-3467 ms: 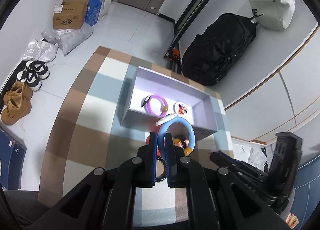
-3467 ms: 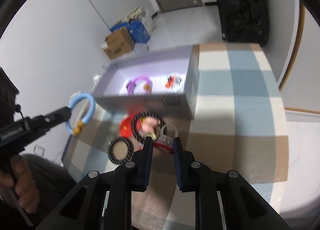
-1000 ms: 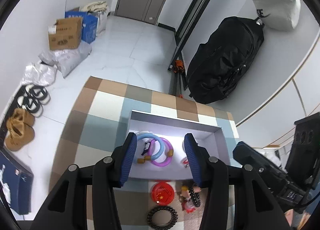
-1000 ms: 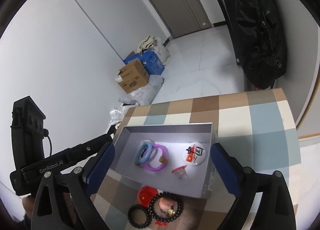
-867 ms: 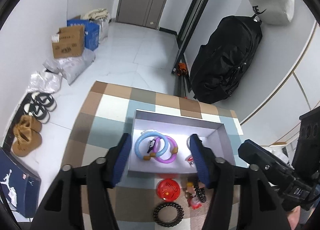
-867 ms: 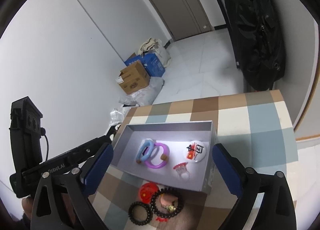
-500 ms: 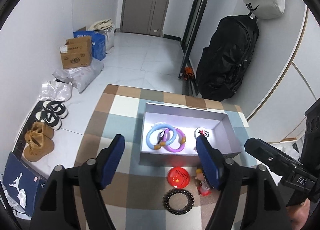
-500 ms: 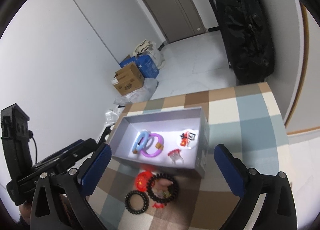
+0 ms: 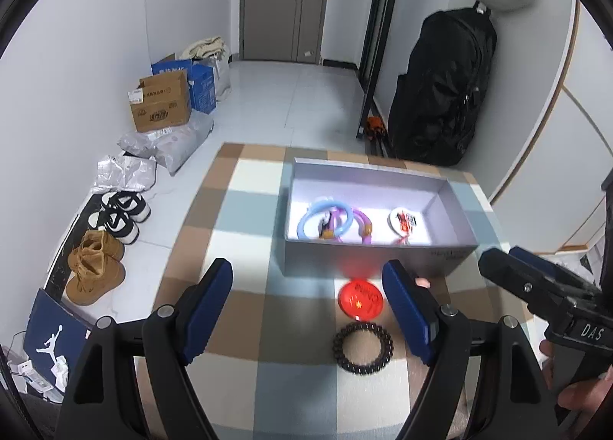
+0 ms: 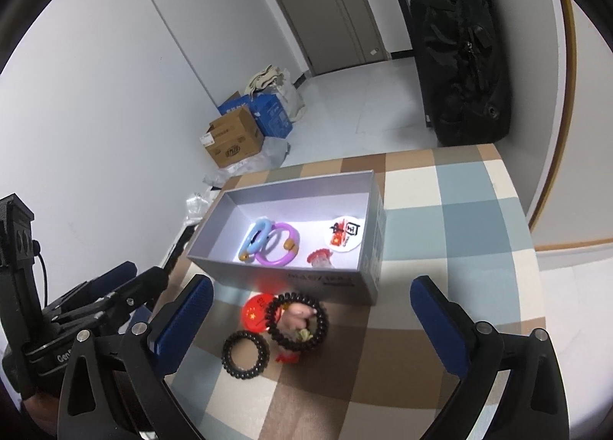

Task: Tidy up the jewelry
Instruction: 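Move the left gripper back over the black bead bracelet and grasp it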

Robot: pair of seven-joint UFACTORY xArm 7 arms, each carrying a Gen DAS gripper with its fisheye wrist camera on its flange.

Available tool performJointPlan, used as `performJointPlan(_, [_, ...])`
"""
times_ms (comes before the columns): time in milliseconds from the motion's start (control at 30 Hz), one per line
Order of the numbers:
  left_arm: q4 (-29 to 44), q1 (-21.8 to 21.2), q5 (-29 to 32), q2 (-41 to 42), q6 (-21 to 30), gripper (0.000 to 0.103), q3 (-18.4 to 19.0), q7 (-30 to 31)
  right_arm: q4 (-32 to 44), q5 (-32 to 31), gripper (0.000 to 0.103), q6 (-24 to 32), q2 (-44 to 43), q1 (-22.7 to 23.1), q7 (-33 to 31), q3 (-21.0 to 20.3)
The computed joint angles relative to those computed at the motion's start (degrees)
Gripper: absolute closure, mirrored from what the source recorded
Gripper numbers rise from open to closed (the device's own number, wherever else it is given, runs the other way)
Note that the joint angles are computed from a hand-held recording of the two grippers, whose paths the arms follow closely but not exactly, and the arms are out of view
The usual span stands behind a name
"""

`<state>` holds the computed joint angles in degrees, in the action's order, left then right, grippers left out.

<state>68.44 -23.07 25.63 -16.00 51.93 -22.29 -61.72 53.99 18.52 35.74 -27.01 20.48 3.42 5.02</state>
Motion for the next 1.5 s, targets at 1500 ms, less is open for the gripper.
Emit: performJointPlan(1500, [6.13, -8.97, -11.50, 9.28, 8.27, 0.063, 3.19, 14.71, -1.32, -0.43, 0.000, 4.00, -1.92, -2.25, 3.00, -1.14])
